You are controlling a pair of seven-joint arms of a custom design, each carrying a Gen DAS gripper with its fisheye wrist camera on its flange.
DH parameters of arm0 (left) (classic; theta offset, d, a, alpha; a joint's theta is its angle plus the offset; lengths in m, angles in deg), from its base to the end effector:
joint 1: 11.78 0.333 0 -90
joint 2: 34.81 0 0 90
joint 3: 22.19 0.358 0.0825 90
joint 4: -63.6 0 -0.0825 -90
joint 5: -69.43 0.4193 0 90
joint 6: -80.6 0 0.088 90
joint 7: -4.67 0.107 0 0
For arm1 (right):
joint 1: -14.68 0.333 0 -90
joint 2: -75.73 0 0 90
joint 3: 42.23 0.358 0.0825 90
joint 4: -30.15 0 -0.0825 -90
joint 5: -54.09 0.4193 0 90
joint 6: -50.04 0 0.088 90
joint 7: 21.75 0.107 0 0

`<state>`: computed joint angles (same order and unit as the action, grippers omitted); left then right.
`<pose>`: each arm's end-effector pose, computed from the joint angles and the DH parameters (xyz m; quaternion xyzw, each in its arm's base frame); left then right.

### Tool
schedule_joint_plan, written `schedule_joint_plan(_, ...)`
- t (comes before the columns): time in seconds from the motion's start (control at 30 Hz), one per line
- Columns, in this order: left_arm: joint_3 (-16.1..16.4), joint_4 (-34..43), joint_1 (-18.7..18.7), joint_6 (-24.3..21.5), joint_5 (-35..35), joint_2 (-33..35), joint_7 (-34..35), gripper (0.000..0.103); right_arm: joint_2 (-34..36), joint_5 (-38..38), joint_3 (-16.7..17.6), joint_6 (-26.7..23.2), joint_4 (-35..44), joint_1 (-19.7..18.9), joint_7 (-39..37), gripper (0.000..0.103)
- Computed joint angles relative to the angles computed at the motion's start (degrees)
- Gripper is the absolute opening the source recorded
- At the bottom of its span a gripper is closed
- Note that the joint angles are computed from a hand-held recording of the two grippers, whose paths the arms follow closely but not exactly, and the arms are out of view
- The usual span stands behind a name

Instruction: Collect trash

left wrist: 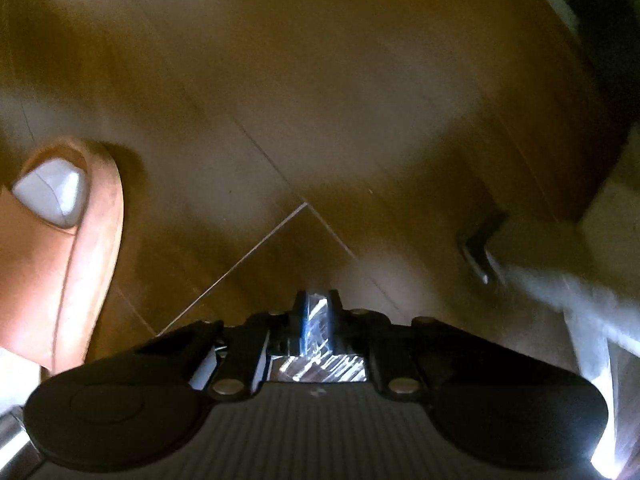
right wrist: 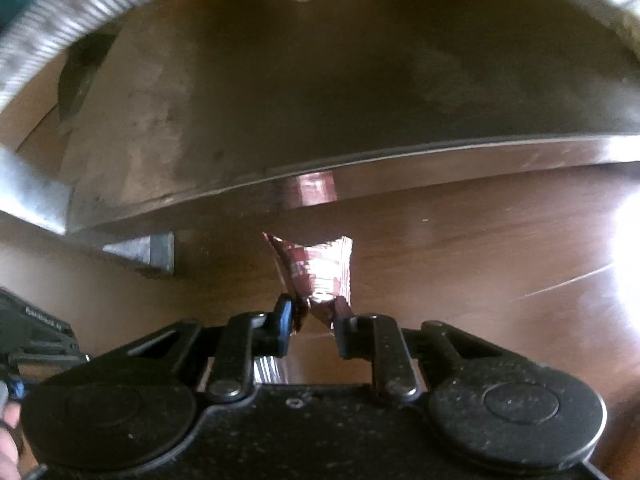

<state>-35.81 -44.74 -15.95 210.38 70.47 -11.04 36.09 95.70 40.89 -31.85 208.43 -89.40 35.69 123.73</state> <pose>0.6413 -0.1944 0.3040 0.9096 -0.4131 -0.0095 0.0422 0.5543 0.3433 0.3065 -0.6076 0.7756 -0.0348 0.1673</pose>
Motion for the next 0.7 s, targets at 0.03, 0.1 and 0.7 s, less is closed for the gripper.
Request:
schedule_joint_plan(0.03,-0.3,0.1,0.1,-0.5,0.0,-0.3,0.9,0.008,-1.2,0.2,0.4,-0.4,-0.9,-0.4,-1.1,0.019)
schedule_joint_plan(0.1,-0.7,-1.2,0.2,0.3,-1.4,-1.7,0.6,0.008,-4.0,-0.3,0.5,-0.2,-3.5,-0.5,-2.4,0.02)
schedule_joint_plan(0.7,-2.7,-3.2,-3.5,-13.8,-4.4,-9.1,19.6,0.081,-17.0,17.3,1.0,-12.9,-4.9,0.2,-35.6,0.019)
